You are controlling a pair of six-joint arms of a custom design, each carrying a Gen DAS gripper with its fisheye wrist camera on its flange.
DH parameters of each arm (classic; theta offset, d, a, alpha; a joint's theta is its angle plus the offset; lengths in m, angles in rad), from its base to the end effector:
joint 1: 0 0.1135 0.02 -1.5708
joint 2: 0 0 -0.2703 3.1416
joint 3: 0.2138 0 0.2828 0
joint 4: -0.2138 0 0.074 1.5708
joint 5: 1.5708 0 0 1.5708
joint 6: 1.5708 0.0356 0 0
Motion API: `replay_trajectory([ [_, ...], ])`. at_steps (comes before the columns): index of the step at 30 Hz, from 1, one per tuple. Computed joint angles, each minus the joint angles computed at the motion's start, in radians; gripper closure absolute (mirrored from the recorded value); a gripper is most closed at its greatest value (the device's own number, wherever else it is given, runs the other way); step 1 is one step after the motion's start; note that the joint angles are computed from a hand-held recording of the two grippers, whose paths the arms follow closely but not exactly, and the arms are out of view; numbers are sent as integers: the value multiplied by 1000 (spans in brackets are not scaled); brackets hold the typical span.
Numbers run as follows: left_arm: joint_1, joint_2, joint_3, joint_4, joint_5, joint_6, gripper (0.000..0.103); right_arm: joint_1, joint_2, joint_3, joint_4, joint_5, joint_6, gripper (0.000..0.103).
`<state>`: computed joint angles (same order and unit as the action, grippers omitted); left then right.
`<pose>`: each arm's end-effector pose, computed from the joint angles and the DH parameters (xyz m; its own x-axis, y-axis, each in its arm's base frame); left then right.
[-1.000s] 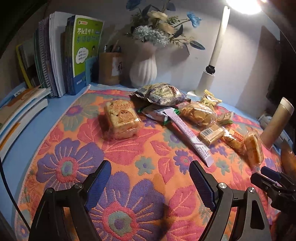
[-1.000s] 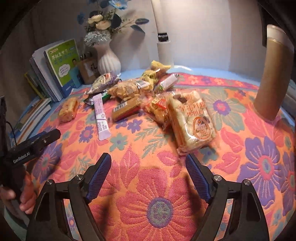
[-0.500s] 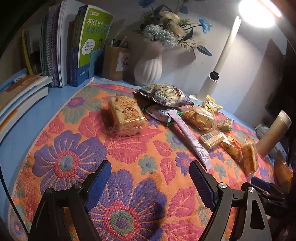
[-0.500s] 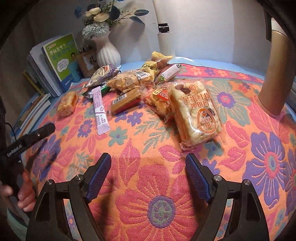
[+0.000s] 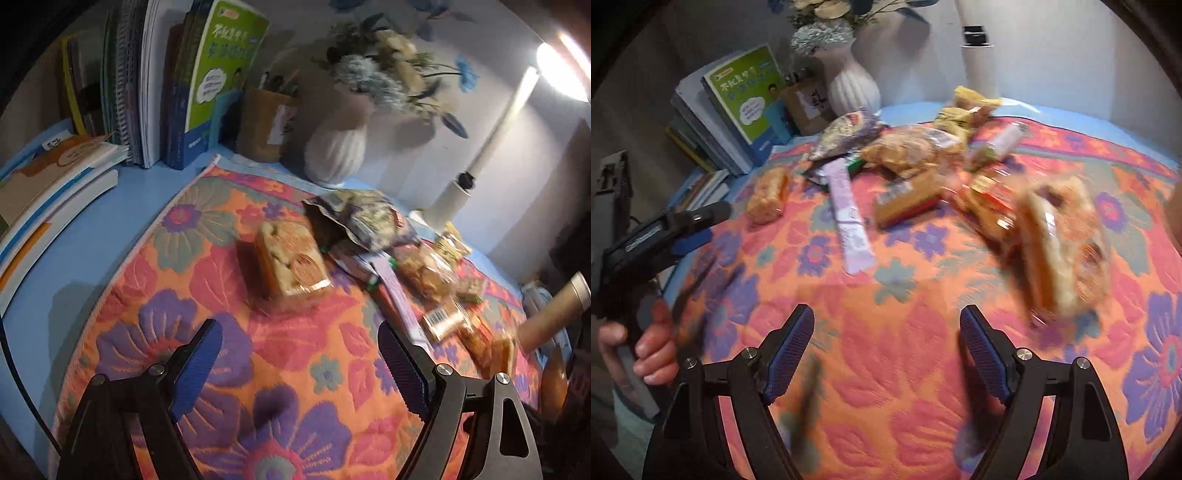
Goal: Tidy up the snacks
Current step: 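Grasp the pink stick sachet with the right tool while the left tool grasps the raisin bread bag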
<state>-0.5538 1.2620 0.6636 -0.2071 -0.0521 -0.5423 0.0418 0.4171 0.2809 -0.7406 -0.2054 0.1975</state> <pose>0.2356 -0.1435 0.1859 -0.7806 -0.1233 -0.6127 0.1070 0.9395 -0.3254 0.1240 0.0125 0.1613 -0.7867 0.1594 -0.5964 -0.0172 0.9601 0.2792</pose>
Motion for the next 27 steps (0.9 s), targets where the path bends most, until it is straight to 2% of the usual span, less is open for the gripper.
replay_trajectory([
  [1,22,40,27,3,18,3,19,44,65,19,42,19,20,29],
  [5,71,187,109,49,39,15,19,211,303,72,213,157,60,37],
  [8,70,260,142,92,-10,29,19,249,474,97,317,217,60,49],
  [14,78,336,186,114,7,41,19,293,647,130,484,309,44,49],
  [17,82,343,184,129,12,41,19,326,715,149,546,358,38,53],
  [19,81,340,176,139,3,38,31,340,736,155,565,389,32,70],
  [20,81,338,172,147,11,41,36,348,743,156,574,403,31,74],
  [21,84,336,166,159,29,50,49,354,740,153,575,415,30,81],
  [27,72,302,129,187,11,49,51,355,664,116,551,402,29,83],
])
